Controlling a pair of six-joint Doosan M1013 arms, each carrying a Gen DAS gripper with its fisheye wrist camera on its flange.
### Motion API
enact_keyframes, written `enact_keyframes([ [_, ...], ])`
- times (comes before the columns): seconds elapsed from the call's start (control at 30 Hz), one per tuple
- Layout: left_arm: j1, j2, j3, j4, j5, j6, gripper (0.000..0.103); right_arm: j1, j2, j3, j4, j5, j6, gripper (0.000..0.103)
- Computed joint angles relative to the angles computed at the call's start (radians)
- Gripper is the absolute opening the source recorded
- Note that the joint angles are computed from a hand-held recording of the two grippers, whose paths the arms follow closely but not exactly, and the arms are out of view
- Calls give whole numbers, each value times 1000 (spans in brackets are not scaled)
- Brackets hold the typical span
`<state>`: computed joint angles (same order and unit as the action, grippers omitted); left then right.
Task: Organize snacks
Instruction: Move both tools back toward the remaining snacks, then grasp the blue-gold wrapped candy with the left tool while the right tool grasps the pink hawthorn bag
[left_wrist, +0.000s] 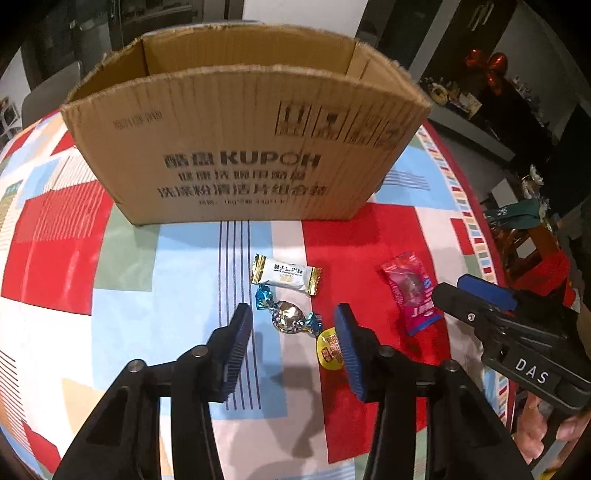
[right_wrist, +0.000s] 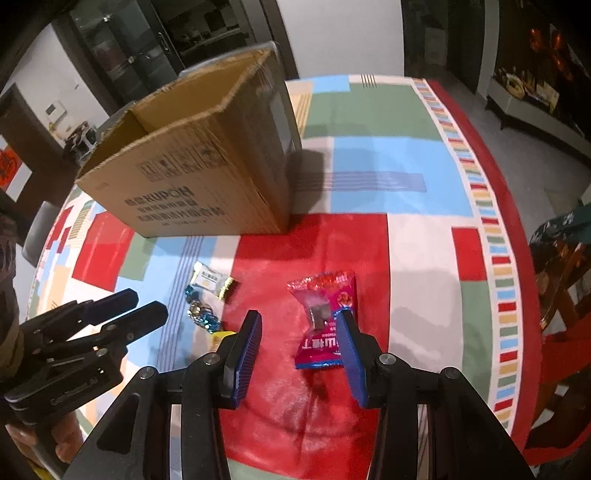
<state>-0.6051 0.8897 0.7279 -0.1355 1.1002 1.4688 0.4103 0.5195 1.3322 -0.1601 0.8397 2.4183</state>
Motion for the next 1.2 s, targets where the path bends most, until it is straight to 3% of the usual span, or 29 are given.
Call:
enact_keyframes([
  [0.1, -2, 22, -28, 16, 27, -23, 43, -7, 9, 1, 17, 3, 10, 44],
  [0.13, -1, 31, -40, 15, 41, -32, 43, -9, 11, 1, 22, 3, 12, 52],
  [0.2, 2, 45, -60, -2, 64, -39, 41, -12, 16, 1, 27, 2, 18, 56],
  [0.6, 3, 111, -149, -15, 161, -108, 38, -26, 64, -44, 74, 83, -10, 56],
  [0.97, 1, 122, -156, -13, 163, -120, 31, -21, 109, -93, 9, 165, 9, 56],
  [1.07, -1, 116, -143, -3, 149, -111, 29, -16, 113, -97, -8, 165, 7, 40],
  [1.2, -2, 113, -137, -3, 144, -99, 28, -11, 113, -96, -6, 156, 4, 38],
])
